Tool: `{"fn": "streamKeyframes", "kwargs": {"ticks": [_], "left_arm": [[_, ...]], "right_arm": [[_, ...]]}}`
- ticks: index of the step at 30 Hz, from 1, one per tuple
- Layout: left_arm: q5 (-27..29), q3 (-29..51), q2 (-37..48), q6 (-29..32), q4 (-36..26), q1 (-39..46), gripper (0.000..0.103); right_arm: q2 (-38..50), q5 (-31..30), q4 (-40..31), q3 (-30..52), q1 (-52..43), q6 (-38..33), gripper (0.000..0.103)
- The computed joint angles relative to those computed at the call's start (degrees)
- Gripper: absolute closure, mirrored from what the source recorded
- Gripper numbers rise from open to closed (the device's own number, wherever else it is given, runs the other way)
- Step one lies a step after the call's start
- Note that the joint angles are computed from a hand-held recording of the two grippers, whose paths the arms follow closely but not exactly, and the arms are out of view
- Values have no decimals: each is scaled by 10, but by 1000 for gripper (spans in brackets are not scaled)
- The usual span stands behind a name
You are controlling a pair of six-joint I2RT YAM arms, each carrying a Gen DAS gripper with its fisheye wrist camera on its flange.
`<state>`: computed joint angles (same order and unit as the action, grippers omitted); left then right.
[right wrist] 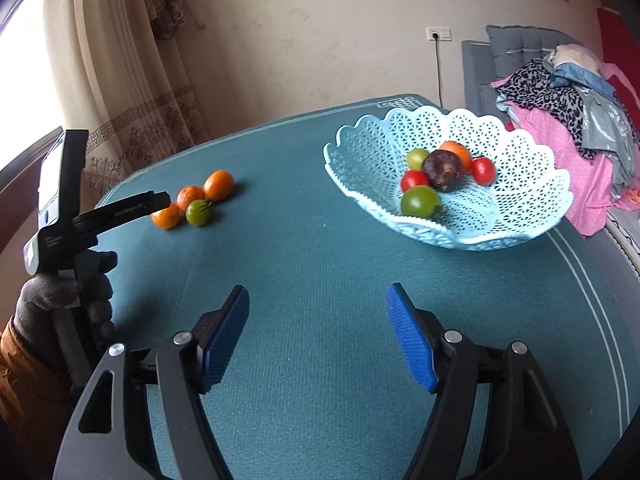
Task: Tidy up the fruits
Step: 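Move the left gripper to the fruit pile and grasp the large orange, then grasp the green tomato with the right gripper while the left holds the orange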
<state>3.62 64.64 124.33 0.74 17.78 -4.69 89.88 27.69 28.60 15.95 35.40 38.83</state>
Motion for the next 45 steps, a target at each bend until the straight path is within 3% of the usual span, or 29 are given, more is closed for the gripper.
{"fn": "streamKeyframes", "kwargs": {"ticks": [8,13,18,22,34,45], "left_arm": [[38,72,42,7,-73,15,6],[72,116,69,9,-121,27,25],[105,99,64,41,-103,27,58],[95,52,42,54,-57,19,58],[59,-114,-40,-15,85,47,58],[61,-129,-47,-30,90,61,58]], "right_arm": [[22,-10,-20,24,6,2,32],[37,-14,-30,40,13,2,32],[54,-19,-37,58,18,-3,32],[67,-30,-51,83,19,-18,32],[168,-107,-68,233,-41,-121,32],[265,-159,-142,400,-52,-166,48]]}}
